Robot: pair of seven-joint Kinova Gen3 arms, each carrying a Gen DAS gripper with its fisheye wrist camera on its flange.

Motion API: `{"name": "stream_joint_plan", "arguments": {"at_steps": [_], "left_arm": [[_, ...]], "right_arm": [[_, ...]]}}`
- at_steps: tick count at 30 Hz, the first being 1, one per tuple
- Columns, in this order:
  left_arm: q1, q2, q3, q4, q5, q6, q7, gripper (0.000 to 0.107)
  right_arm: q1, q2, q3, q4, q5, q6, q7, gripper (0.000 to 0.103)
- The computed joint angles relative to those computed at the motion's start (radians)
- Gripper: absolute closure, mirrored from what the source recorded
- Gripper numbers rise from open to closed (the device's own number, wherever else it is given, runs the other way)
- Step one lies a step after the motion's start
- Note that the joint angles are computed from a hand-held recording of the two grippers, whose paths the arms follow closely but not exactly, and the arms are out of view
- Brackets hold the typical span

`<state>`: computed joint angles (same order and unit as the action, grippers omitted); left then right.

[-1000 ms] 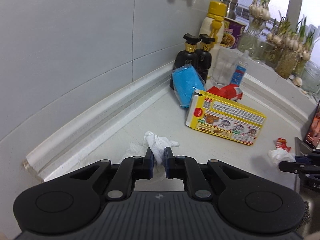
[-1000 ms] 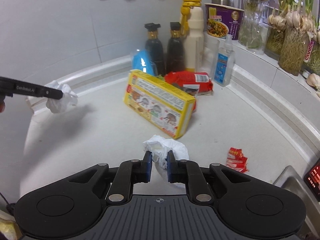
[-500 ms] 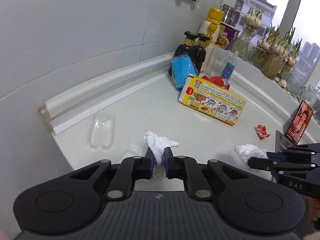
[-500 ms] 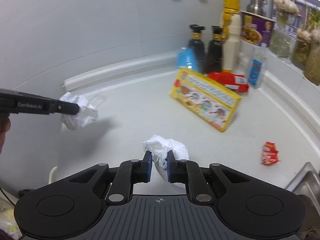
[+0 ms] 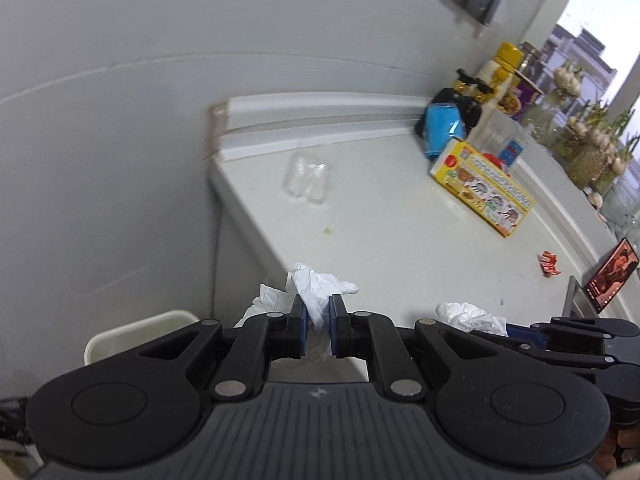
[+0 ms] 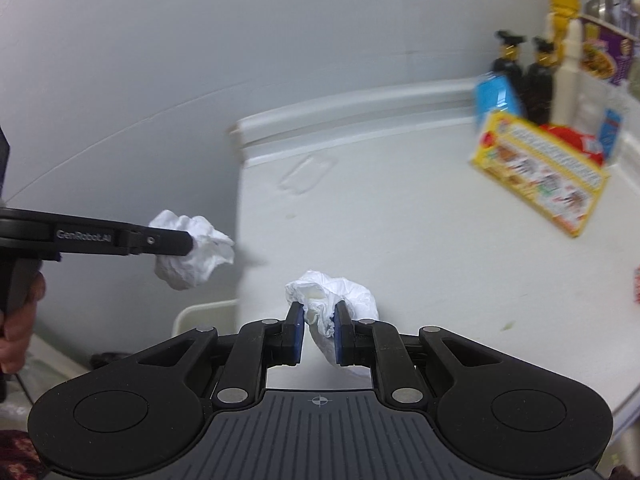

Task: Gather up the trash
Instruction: 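Carry both white tissues down over the white bin with both tools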

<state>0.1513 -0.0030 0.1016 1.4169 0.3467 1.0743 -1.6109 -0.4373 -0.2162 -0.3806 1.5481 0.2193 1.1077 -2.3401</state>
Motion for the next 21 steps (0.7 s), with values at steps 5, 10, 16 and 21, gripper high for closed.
{"name": "stream_joint_plan", "arguments": {"at_steps": [5, 10, 16, 21], "left_arm": [[-0.027, -0.035, -0.027, 0.061, 0.016, 0.0, 0.031, 0.098], [-0.056, -0.068, -0.053, 0.124, 0.032, -0.01, 0.063, 0.098], [-0.092, -0.098, -0.079, 0.192, 0.035, -0.023, 0.116, 0.098], [-0.123, -0.117, -0.099, 0.238, 0.013, -0.023, 0.151, 0.098]], "right_arm": [[-0.041, 0.044, -0.01, -0.026, -0.023, -0.007, 0.019, 0.09], [-0.093, 0.093, 0.011, -0.067, -0.061, -0.001, 0.089, 0.09], [-0.151, 0.162, 0.035, -0.124, -0.088, 0.007, 0.169, 0.09], [-0.199, 0.225, 0.053, -0.169, -0.1, -0.016, 0.212, 0.09]]}}
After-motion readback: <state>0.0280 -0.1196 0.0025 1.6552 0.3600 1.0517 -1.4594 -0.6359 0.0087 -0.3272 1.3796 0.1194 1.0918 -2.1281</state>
